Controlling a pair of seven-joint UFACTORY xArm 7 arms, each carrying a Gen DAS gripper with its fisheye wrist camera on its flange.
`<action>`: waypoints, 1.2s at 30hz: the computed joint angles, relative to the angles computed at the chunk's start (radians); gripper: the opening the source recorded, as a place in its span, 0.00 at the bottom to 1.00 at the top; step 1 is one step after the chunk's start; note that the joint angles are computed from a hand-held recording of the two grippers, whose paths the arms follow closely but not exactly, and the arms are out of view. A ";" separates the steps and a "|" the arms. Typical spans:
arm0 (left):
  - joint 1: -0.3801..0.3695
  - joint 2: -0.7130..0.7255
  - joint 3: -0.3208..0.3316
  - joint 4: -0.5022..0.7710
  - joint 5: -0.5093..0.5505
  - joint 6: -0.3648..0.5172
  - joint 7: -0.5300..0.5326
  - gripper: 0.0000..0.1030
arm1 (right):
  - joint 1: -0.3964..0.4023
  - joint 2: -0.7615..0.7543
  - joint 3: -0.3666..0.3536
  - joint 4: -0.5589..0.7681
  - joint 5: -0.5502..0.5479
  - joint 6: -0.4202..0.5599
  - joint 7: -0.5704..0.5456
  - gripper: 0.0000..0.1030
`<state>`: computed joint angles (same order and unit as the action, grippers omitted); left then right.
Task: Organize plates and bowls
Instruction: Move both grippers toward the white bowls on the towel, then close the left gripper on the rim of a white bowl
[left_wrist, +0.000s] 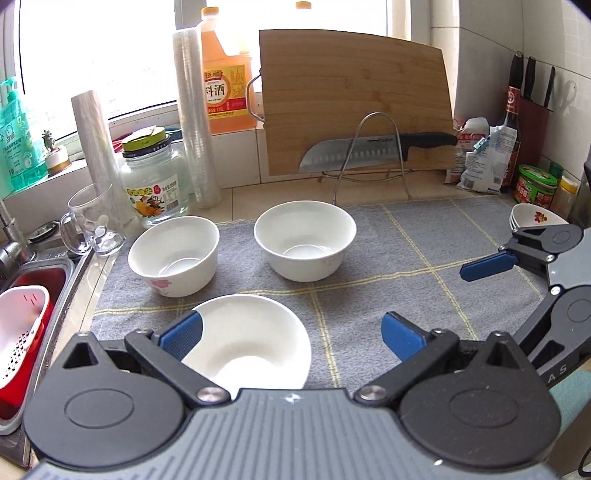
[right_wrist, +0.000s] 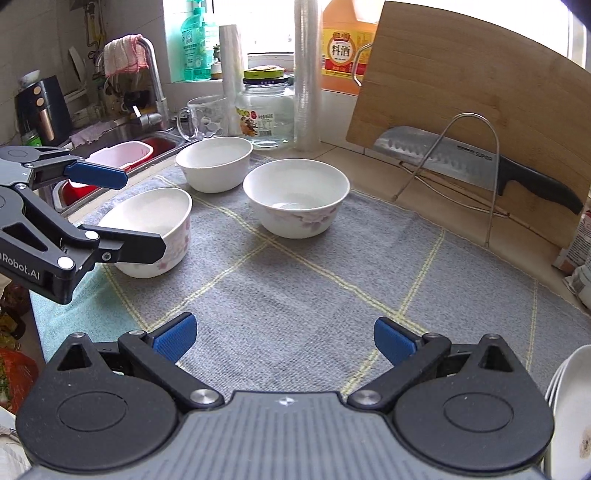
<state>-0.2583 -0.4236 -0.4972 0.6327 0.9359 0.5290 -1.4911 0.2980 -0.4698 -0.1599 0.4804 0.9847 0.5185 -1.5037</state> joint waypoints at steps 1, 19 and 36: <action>-0.006 -0.019 0.020 -0.022 -0.012 -0.011 0.016 0.99 | 0.010 0.001 0.010 -0.003 0.005 -0.002 0.000 1.00; 0.035 -0.077 0.219 -0.203 -0.369 -0.213 0.510 0.84 | 0.225 0.096 0.138 0.011 0.203 -0.159 -0.155 1.00; 0.016 -0.026 0.249 -0.201 -0.672 -0.292 0.852 0.57 | 0.209 0.111 0.207 0.024 0.307 -0.154 -0.266 0.83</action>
